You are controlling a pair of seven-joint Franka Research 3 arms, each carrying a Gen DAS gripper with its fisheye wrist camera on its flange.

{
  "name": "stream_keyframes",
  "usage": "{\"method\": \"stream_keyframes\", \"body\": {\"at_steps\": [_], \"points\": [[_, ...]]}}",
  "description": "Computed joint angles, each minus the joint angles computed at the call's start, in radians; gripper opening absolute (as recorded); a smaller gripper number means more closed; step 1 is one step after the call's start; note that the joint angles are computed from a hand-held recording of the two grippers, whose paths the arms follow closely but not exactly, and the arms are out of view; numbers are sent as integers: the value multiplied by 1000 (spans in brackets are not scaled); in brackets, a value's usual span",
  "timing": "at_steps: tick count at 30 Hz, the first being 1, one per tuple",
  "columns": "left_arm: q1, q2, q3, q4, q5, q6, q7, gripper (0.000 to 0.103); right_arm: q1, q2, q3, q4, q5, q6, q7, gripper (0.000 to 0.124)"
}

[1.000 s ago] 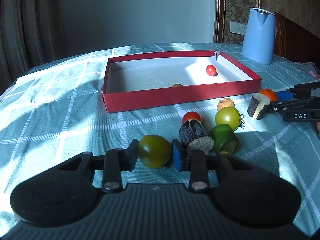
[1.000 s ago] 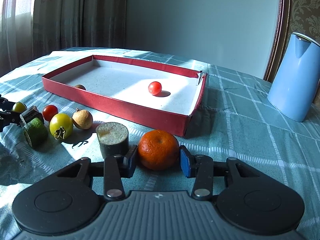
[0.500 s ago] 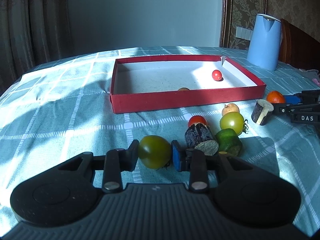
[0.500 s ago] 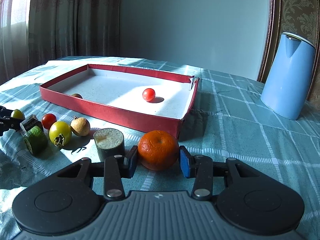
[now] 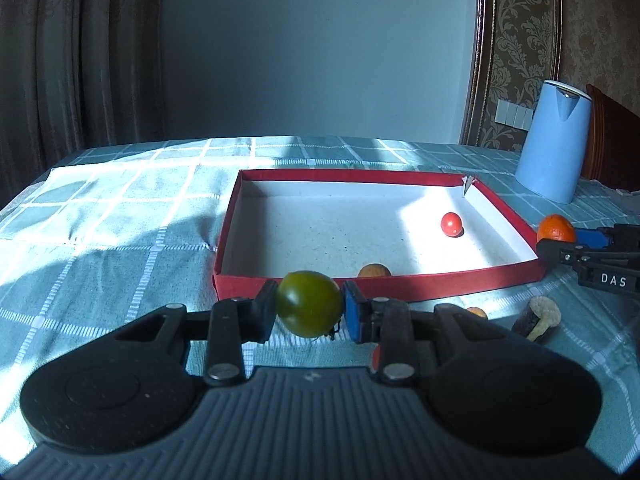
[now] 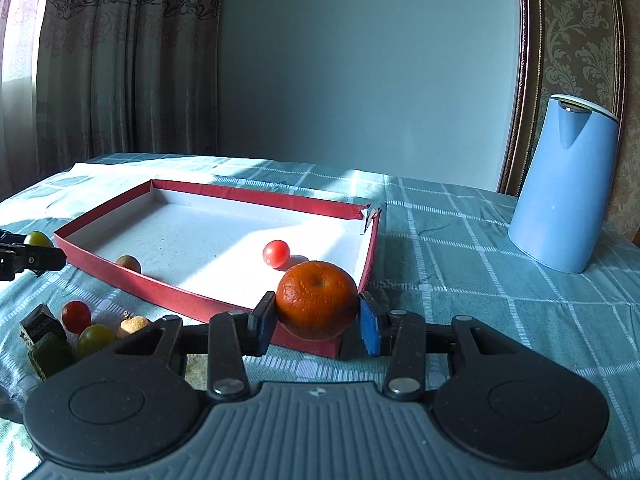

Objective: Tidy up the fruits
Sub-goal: 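Carry the tangerine and dark green tomato with both grippers into the tray, then open the right gripper releasing the tangerine while the left releases the green tomato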

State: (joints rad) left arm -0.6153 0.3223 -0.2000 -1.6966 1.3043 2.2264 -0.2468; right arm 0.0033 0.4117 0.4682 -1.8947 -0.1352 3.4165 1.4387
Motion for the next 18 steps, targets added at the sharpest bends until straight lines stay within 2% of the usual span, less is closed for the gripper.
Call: {"method": "stream_keyframes", "body": {"at_steps": [2, 4, 8, 13, 18], "points": [[7, 11, 6, 20, -1, 10, 4, 31, 82, 19, -74, 54, 45, -27, -20, 42], [12, 26, 13, 44, -5, 12, 11, 31, 135, 46, -116, 115, 81, -69, -50, 42], [15, 68, 31, 109, -39, -4, 49, 31, 289, 106, -264, 244, 161, -153, -83, 42], [21, 125, 60, 190, -97, -10, 100, 31, 370, 183, -348, 390, 233, -255, -96, 42], [27, 179, 85, 264, -181, -13, 154, 31, 413, 245, -396, 504, 283, -355, -114, 42]]}}
